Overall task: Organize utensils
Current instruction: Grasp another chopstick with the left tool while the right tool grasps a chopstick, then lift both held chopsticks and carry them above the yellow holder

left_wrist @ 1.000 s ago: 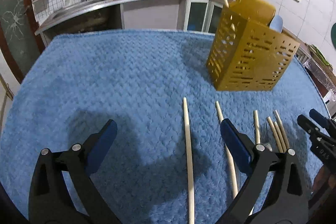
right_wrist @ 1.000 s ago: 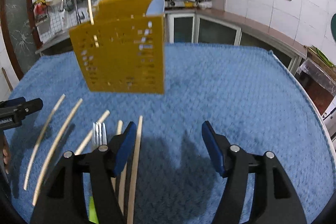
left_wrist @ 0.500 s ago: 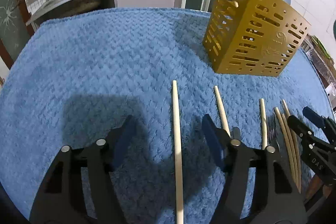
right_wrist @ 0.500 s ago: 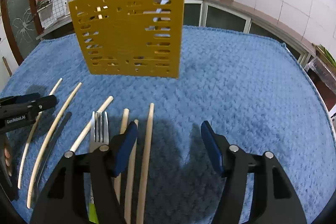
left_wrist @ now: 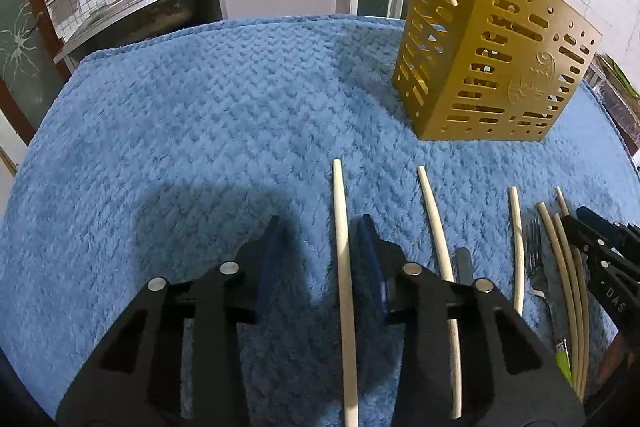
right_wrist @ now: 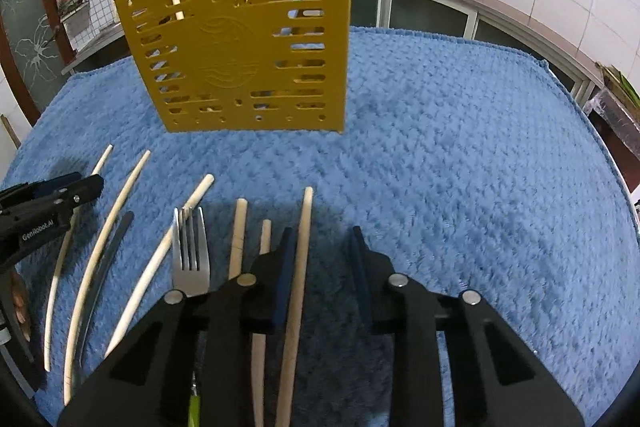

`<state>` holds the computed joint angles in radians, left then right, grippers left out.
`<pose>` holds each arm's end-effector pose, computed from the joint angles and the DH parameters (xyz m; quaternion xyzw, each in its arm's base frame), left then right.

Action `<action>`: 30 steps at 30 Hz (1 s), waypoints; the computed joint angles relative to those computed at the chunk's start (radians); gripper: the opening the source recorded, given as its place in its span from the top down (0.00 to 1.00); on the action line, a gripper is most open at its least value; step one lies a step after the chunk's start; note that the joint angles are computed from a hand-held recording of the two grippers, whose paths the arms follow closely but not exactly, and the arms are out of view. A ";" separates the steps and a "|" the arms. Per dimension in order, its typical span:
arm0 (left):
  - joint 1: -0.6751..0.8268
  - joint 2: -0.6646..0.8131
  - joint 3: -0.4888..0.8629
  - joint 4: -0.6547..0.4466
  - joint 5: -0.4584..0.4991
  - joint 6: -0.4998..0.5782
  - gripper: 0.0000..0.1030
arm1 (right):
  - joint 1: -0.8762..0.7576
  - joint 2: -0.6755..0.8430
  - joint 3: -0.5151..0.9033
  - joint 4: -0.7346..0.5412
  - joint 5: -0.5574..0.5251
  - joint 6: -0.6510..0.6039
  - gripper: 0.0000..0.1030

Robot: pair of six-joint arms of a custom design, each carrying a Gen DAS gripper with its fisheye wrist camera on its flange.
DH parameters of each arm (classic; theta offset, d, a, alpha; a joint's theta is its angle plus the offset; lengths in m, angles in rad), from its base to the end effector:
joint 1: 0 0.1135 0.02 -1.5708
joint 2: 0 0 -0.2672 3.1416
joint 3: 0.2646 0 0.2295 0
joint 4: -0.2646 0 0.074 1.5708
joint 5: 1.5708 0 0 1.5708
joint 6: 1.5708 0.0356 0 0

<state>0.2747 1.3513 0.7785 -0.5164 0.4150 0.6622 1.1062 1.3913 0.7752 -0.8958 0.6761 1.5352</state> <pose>0.2251 0.0485 0.2102 0.2312 0.9231 -0.0732 0.2986 0.1067 0.1632 0.1958 0.2103 0.9193 -0.0551 0.3281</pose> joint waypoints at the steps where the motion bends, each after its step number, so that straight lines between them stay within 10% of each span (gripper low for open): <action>1: -0.007 0.005 0.003 0.005 -0.005 -0.003 0.69 | -0.007 0.003 0.001 0.005 0.001 -0.008 0.73; 10: 0.016 0.041 0.033 -0.004 0.058 -0.002 0.94 | -0.033 -0.023 -0.020 0.056 0.014 -0.054 0.93; 30: 0.120 0.009 0.084 -0.165 0.193 0.078 0.96 | 0.016 -0.148 -0.062 0.034 0.046 0.003 0.93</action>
<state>0.3944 1.3604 0.8621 -0.6817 0.6078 0.7403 1.1227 1.2431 0.7130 -0.8620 0.7216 1.5384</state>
